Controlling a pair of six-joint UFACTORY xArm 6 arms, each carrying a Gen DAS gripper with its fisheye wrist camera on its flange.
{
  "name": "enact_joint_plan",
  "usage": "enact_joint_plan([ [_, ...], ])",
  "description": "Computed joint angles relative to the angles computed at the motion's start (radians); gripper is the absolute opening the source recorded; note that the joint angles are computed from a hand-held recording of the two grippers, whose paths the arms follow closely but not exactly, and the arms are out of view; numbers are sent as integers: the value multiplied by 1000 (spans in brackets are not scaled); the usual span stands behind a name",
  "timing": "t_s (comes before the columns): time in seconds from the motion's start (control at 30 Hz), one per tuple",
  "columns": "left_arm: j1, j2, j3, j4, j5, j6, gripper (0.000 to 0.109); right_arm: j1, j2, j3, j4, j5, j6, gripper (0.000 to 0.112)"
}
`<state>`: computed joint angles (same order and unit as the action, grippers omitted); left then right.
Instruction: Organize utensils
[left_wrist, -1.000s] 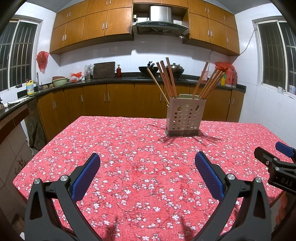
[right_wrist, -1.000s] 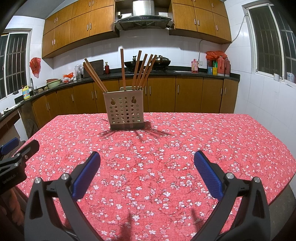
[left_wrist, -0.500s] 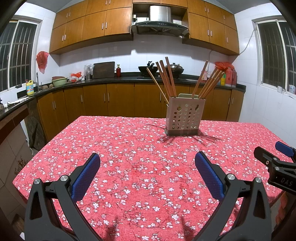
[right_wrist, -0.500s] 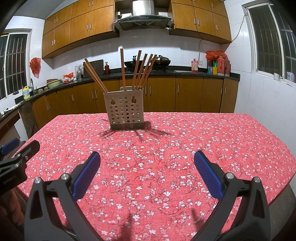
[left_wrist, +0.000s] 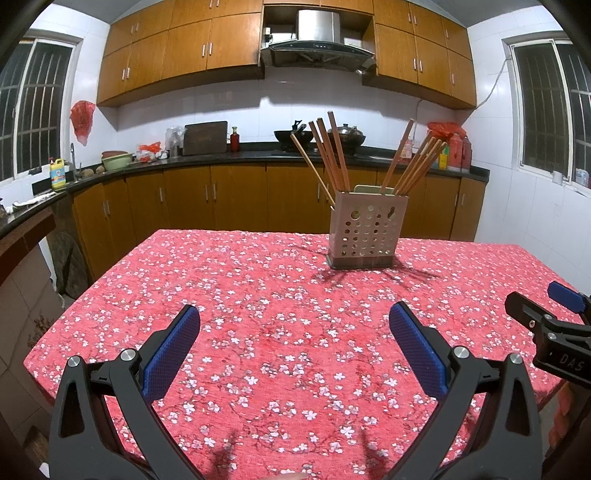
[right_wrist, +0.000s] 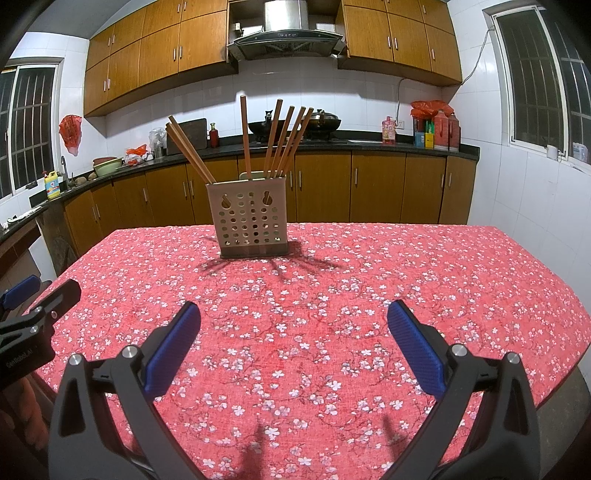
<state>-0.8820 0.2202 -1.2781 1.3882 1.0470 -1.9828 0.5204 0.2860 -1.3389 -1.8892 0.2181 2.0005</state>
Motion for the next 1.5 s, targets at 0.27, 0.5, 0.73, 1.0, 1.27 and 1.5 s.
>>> enact_joint_plan([
  [0.27,2,-4,9,2,3,-2,101,-3,0,3,6,-10,-2,99],
  [0.5,17,-26,34,1,-17,-5,101,-5,0,2,5,-12,-2,99],
  [0.73,19,-30,39,2,-21,-5,101,-5,0,2,5,-12,-2,99],
  [1.0,18,-30,39,0,-20,-3,101,-3,-1,3,7,-11,-3,99],
  [1.27,18,-31,39,-1,-20,-2,101,-3,2,1,13,-11,-8,99],
  [1.5,18,-31,39,0,-21,-2,101,-4,2,-1,15,-12,-9,99],
])
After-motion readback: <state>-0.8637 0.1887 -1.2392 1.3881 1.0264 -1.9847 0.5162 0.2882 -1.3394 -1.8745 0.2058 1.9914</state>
